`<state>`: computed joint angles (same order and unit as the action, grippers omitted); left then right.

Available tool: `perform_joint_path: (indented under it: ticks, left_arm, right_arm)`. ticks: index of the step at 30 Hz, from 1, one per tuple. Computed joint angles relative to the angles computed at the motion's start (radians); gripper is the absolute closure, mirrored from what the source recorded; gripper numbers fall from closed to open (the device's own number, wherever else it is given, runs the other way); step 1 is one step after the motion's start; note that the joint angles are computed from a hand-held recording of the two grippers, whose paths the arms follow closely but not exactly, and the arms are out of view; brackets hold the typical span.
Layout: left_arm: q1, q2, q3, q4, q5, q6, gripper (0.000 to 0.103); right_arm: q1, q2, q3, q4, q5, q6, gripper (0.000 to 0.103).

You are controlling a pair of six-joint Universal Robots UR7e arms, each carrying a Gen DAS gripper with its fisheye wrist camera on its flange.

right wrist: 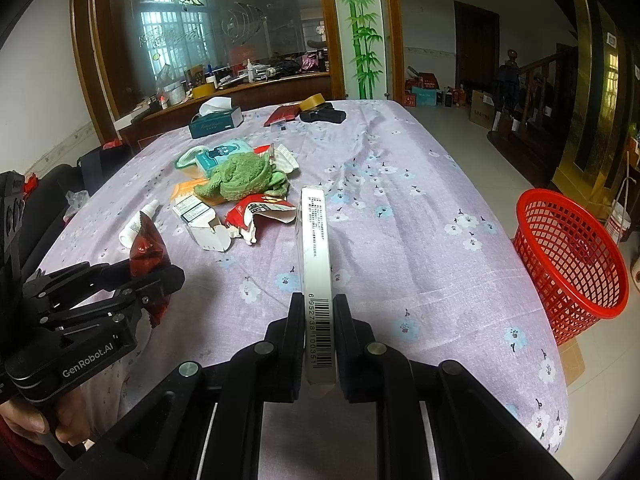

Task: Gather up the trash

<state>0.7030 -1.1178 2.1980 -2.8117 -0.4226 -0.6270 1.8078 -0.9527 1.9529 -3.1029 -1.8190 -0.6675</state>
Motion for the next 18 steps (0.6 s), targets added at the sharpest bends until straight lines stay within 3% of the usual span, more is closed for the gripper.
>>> perform_joint_path:
  ticks: [11,18]
  left_arm:
    - [0.002,0.003,-0.003,-0.001,-0.002,0.001,0.069]
    - [0.004,0.019,-0.025,-0.039,-0.024,0.058,0.069]
  right_arm:
    - [-0.002,-0.002,-0.002,0.002,-0.001,0.004,0.088]
    - [-0.008,-0.015,-0.006,-0.003,0.006,0.010,0.088]
